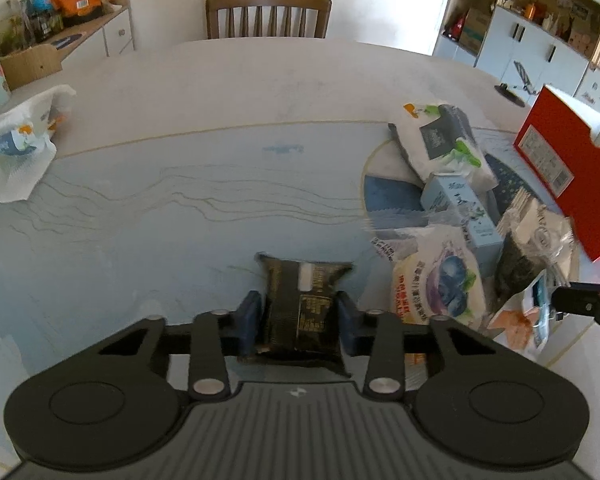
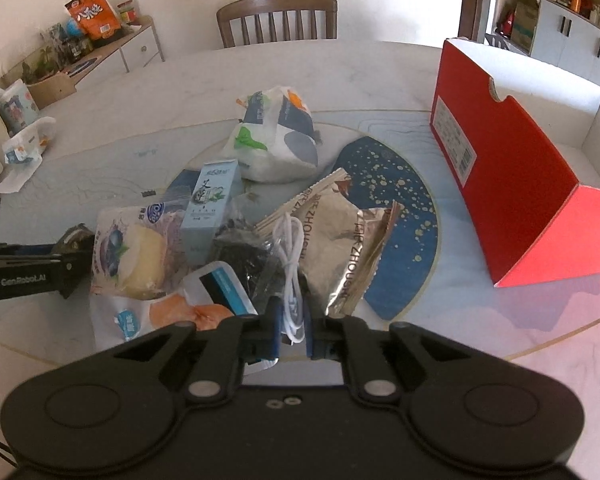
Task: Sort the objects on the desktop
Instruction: 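Close the left gripper on the black packet while the right gripper grasps the white cable, then carry the black packet and white cable over the red shoebox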
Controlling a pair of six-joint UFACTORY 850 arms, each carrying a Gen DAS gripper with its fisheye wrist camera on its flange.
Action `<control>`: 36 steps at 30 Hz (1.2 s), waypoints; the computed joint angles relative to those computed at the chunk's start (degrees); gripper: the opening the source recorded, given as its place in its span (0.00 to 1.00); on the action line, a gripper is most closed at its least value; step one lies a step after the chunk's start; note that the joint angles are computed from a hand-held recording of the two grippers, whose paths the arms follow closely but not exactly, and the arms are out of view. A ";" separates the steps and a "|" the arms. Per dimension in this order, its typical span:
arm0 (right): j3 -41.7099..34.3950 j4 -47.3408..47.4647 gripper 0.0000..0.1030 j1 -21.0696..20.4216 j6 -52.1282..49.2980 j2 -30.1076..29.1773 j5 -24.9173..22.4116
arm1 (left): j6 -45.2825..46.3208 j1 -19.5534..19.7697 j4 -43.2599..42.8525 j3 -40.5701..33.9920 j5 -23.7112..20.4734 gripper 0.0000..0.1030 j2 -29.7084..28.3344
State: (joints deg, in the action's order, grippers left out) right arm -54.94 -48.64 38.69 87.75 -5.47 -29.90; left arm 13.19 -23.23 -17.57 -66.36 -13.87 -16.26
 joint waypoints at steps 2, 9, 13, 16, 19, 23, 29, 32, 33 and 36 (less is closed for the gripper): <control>0.02 -0.32 0.10 0.22 0.39 0.35 -0.05 | 0.36 0.05 -0.51 0.19 -0.08 0.34 0.21; 1.59 -0.46 0.09 -0.46 1.83 2.75 0.79 | 5.79 0.23 -6.93 1.15 -0.35 0.33 1.88; 2.24 -1.00 0.09 -0.32 2.76 4.06 0.78 | 6.28 -0.15 -7.74 1.50 -0.59 0.33 2.98; 2.64 -1.51 0.09 -0.19 3.73 4.83 0.66 | 7.33 -0.37 -9.21 1.70 -0.74 0.33 3.82; 3.09 -2.24 0.09 0.28 5.06 5.79 0.33 | 8.79 -0.59 -10.81 1.96 -1.10 0.33 4.71; 3.67 -2.37 0.09 0.16 5.87 7.00 0.72 | 10.17 -1.00 -12.33 2.10 -1.46 0.33 5.67; 4.53 -4.70 0.09 0.41 8.24 8.70 0.65 | 14.28 -1.76 -16.64 2.21 -2.04 0.33 7.32; 5.13 -6.03 0.09 0.30 9.72 9.83 0.84 | 16.41 -2.05 -18.83 2.21 -2.58 0.33 8.00; 5.19 -6.37 0.09 0.41 10.06 10.10 0.67 | 16.91 -2.19 -19.41 2.17 -2.79 0.33 8.21; 5.55 -7.06 0.09 0.35 10.28 11.25 0.62 | 18.55 -2.56 -21.09 2.09 -3.52 0.33 8.77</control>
State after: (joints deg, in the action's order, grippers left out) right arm -49.39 -55.69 39.03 98.03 5.78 -29.28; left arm 31.75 -25.79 -38.66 -64.28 -17.39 -7.49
